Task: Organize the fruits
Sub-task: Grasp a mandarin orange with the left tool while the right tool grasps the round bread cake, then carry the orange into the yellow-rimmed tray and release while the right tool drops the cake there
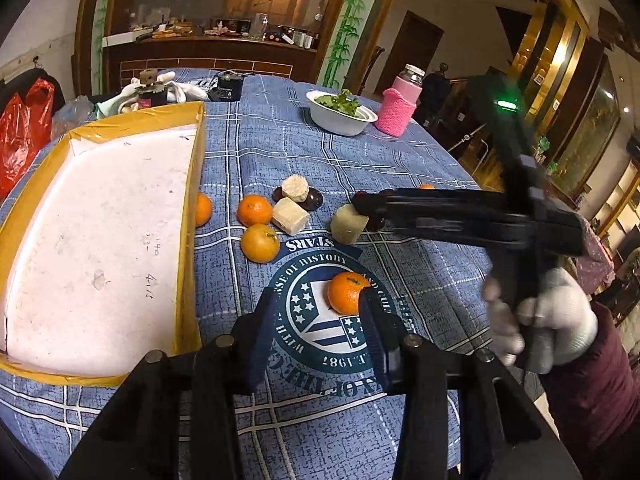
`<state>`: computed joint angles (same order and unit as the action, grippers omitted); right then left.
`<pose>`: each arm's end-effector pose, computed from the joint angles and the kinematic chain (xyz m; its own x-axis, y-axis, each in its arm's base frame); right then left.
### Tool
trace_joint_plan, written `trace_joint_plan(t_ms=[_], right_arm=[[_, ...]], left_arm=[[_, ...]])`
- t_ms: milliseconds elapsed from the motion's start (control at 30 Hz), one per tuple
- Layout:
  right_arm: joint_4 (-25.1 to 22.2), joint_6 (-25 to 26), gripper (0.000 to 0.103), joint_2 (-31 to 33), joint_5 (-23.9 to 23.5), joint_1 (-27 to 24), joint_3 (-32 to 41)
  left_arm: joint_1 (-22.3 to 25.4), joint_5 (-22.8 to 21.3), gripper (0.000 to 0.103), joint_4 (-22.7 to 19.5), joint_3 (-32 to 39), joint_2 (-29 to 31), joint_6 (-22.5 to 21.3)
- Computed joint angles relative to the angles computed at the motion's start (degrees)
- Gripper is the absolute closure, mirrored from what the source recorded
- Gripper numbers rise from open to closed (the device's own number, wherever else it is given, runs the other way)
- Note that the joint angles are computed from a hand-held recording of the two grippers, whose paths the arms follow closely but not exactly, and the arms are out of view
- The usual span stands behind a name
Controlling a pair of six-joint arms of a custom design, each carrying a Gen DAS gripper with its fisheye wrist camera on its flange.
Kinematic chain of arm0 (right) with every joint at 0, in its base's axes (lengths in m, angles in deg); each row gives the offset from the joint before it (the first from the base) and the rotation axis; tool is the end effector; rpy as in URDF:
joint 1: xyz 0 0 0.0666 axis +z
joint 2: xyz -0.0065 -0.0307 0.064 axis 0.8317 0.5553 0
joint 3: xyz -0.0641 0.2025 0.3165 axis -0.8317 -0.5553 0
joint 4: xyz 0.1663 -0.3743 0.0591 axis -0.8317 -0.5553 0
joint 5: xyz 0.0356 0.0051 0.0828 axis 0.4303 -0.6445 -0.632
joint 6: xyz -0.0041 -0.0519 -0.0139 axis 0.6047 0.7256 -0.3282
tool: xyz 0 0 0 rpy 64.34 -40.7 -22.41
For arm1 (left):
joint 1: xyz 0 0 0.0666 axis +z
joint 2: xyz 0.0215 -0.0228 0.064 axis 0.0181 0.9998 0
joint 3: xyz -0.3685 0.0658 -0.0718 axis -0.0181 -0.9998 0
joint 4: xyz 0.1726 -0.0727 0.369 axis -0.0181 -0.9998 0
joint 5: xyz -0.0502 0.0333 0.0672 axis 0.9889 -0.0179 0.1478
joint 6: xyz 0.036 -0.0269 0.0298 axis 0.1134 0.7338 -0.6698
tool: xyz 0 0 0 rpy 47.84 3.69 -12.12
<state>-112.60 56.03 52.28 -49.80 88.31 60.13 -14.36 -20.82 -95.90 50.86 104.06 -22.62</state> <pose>0.5162 0.3116 0.5116 -0.7845 0.0720 -0.6159 0.0069 0.9942 0.1074 0.4861 -0.1509 0.5065 -0.6858 0.2885 -0.6682 0.5881 0.7605 -0.2752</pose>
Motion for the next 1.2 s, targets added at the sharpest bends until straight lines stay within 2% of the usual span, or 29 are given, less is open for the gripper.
trace_joint_plan(t_ms=[200,233,300,400,500,667,733,800,867,1033,1200], right_arm=[[-6.26,0.29,0.038,8.46,1.06,-0.50,8.76],[-6.24,0.10,0.045,8.56,0.33,-0.82,8.53],[-4.05,-0.17,0.062,7.14,-0.88,-1.03,6.10],[-0.95,-1.34,0.062,4.54,-1.60,-1.21,2.45],[0.40,-1.78,0.062,1.87,-0.39,-0.96,-0.18],[3.83,-4.30,0.062,-4.42,-0.51,-1.25,-6.79],[5.04,-5.45,0.062,-6.77,-0.83,-1.41,-9.14],[5.50,-6.10,0.062,-8.43,-0.77,-1.38,-10.48],[5.77,-6.46,0.062,-9.69,-0.15,-0.98,-11.41],[5.08,-6.34,0.062,-9.91,1.85,0.81,-10.00],[4.19,-5.31,0.062,-7.45,2.60,3.02,-5.22]], left_arm=[[-0.49,0.35,0.063,-0.95,0.17,0.45,-2.04],[-0.61,0.42,0.063,-1.24,0.41,0.79,-2.15],[-0.89,0.29,0.063,-1.68,0.72,1.22,-2.30],[-1.79,0.06,0.063,-2.58,1.55,2.04,-2.72],[-3.45,-1.45,0.063,-2.90,2.42,2.88,-3.86],[-6.86,-5.98,0.063,-3.20,5.01,6.23,-4.86],[-8.12,-8.83,0.063,-3.91,6.34,8.15,-4.97],[-9.17,-12.84,0.062,-2.34,5.66,8.26,-4.97],[-9.94,-16.92,0.068,-1.04,4.81,8.11,-5.35],[-8.19,-13.72,0.069,-0.70,3.29,6.79,-4.10],[-1.48,-0.45,0.069,-3.19,5.59,5.67,1.15]])
